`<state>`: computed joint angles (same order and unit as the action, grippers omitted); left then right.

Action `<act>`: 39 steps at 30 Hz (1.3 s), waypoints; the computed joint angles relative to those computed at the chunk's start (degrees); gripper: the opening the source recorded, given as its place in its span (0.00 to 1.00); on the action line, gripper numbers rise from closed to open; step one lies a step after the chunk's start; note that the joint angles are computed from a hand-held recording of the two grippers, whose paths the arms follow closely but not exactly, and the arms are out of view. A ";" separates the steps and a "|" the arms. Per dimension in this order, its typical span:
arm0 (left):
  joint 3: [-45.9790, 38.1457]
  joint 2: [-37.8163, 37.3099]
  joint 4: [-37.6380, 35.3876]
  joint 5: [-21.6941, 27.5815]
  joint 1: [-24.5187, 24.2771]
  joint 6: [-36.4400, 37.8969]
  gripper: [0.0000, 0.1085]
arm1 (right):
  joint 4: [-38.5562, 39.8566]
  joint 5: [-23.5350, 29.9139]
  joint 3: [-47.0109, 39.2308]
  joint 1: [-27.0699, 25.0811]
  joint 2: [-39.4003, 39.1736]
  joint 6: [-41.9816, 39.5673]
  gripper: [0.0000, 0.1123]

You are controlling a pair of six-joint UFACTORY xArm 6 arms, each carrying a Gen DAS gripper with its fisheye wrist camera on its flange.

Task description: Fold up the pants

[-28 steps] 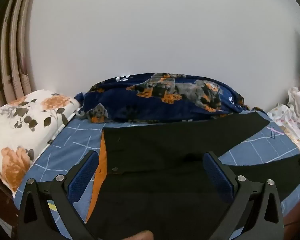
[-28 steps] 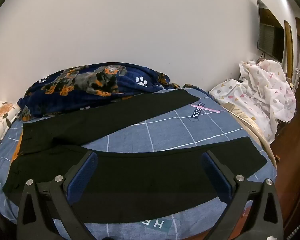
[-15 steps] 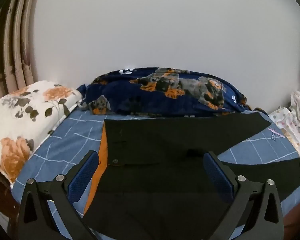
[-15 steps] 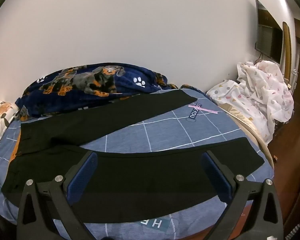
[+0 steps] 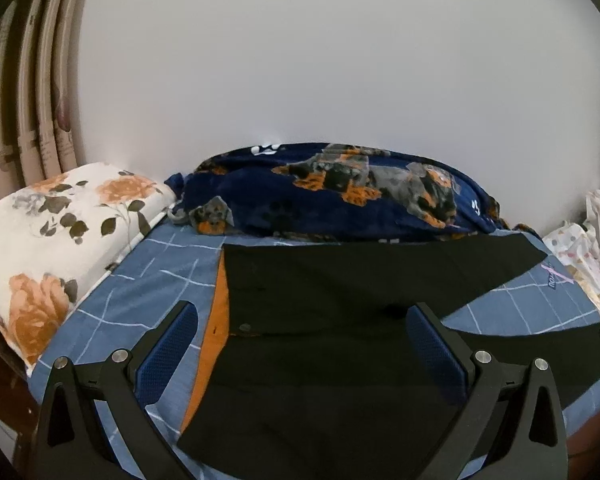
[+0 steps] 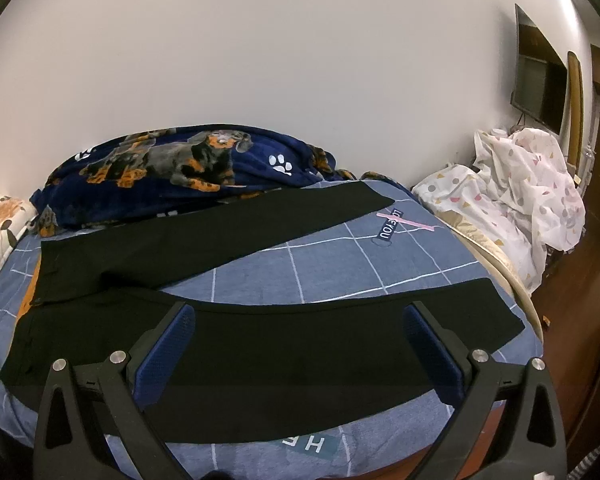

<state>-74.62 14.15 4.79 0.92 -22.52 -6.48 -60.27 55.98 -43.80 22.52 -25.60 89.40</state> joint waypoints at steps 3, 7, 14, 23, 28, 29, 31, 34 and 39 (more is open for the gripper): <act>-0.19 0.02 2.74 -0.38 0.64 -2.06 0.95 | -0.10 -0.01 0.26 0.19 -0.15 0.39 0.92; -1.35 0.60 0.80 0.05 0.80 0.57 0.95 | 0.20 0.70 -0.11 0.74 0.28 0.48 0.92; -4.21 2.14 -8.13 2.14 0.36 10.23 0.95 | 1.78 2.50 -2.23 1.14 2.01 -1.82 0.92; -9.11 5.30 -21.01 5.21 0.33 23.51 0.95 | 4.87 2.87 -7.03 0.14 6.42 -5.78 0.92; -12.79 7.72 -36.64 6.12 0.27 38.25 0.95 | 6.19 2.70 -9.59 -0.68 9.20 -7.90 0.92; -13.60 8.46 -39.26 5.40 0.26 40.75 0.95 | 6.44 2.64 -10.10 -0.85 9.73 -8.17 0.92; -15.47 9.77 -41.08 5.76 0.58 42.77 0.95 | 7.04 2.25 -10.79 -1.28 10.55 -8.89 0.92; -18.80 12.20 -39.63 7.11 1.32 42.11 0.95 | 7.62 2.14 -12.17 -1.78 12.06 -10.04 0.92; -31.25 19.57 -28.26 21.35 3.95 34.51 0.95 | 9.14 0.68 -14.00 -3.07 14.48 -12.06 0.92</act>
<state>-105.87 33.72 -23.47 22.27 -18.57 28.03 -51.13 56.65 -57.80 19.45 -11.12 77.34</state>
